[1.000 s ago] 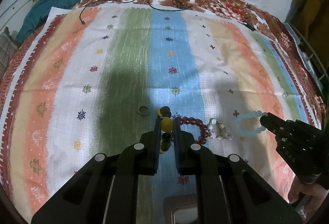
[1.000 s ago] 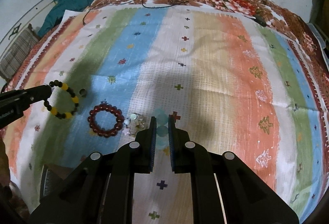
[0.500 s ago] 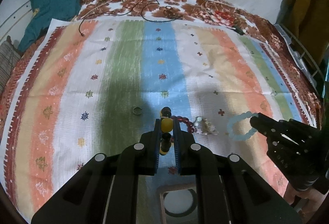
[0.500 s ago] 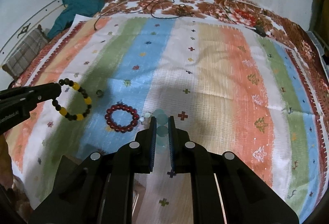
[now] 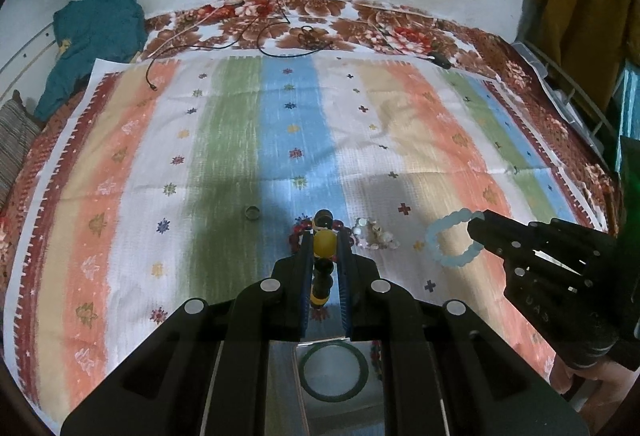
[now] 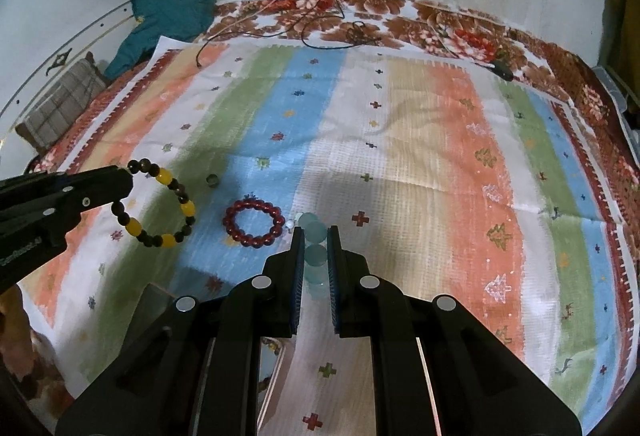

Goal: Organize jewelry
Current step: 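Carry the black-and-yellow bracelet in the left tool while the right tool carries the light-blue bracelet to the tin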

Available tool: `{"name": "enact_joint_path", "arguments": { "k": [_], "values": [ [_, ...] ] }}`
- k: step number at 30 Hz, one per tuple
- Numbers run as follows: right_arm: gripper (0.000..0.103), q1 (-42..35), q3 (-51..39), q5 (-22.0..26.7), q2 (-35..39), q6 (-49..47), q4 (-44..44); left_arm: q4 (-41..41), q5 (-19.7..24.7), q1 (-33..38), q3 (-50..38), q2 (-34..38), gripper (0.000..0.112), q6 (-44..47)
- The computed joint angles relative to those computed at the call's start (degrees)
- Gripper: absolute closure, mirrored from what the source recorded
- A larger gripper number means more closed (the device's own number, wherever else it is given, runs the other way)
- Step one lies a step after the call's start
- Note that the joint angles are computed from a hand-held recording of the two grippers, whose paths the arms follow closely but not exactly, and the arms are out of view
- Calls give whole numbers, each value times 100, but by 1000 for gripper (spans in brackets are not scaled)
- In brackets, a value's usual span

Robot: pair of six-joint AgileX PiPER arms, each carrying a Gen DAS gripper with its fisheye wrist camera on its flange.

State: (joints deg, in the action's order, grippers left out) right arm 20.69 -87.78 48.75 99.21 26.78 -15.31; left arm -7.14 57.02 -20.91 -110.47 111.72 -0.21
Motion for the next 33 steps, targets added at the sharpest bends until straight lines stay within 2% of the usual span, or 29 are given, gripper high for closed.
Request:
{"name": "enact_joint_path", "arguments": {
  "k": [22, 33],
  "values": [
    [91, 558, 597, -8, -709, 409, -238, -77, -373, -148, 1298, -1073, 101, -27],
    [91, 815, 861, 37, -913, 553, -219, -175, -406, -218, 1704, -1382, 101, -18]
  ]
}}
